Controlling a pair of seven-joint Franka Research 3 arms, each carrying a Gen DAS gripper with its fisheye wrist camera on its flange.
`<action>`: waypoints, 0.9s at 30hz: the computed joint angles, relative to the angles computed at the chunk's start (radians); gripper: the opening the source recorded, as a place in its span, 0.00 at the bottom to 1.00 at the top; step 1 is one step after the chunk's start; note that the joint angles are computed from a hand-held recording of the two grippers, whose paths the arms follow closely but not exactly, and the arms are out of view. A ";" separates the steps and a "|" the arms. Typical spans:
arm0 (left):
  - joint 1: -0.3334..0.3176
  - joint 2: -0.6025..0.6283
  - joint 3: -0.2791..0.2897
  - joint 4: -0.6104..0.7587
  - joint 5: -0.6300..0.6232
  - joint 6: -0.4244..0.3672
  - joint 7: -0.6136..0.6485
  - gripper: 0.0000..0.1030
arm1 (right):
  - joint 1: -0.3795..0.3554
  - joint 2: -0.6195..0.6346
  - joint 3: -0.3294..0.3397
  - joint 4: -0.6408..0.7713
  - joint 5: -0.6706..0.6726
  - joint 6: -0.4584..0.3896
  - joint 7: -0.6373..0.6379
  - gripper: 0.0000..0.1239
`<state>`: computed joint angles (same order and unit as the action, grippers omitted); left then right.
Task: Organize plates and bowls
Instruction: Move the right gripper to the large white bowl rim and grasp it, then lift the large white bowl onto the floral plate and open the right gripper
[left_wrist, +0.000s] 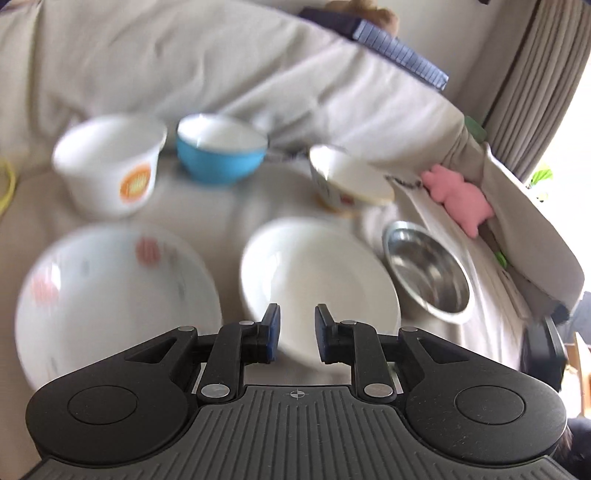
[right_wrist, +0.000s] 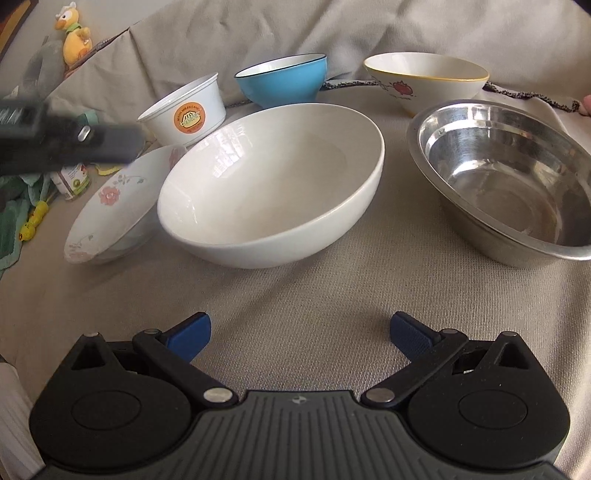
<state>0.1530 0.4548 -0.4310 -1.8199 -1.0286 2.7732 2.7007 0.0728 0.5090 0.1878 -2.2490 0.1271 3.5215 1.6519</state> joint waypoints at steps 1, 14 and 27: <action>-0.034 0.035 0.026 0.056 0.060 0.007 -0.047 0.22 | -0.028 -0.003 0.026 -0.013 -0.014 0.034 0.020 0.80; -0.189 0.386 0.165 0.584 0.624 -0.254 -0.567 0.22 | 0.129 -0.003 -0.113 0.096 0.255 0.008 0.131 0.43; -0.188 0.507 0.110 0.722 0.811 -0.369 -0.677 0.38 | 0.154 0.088 -0.138 0.207 0.253 -0.064 0.071 0.34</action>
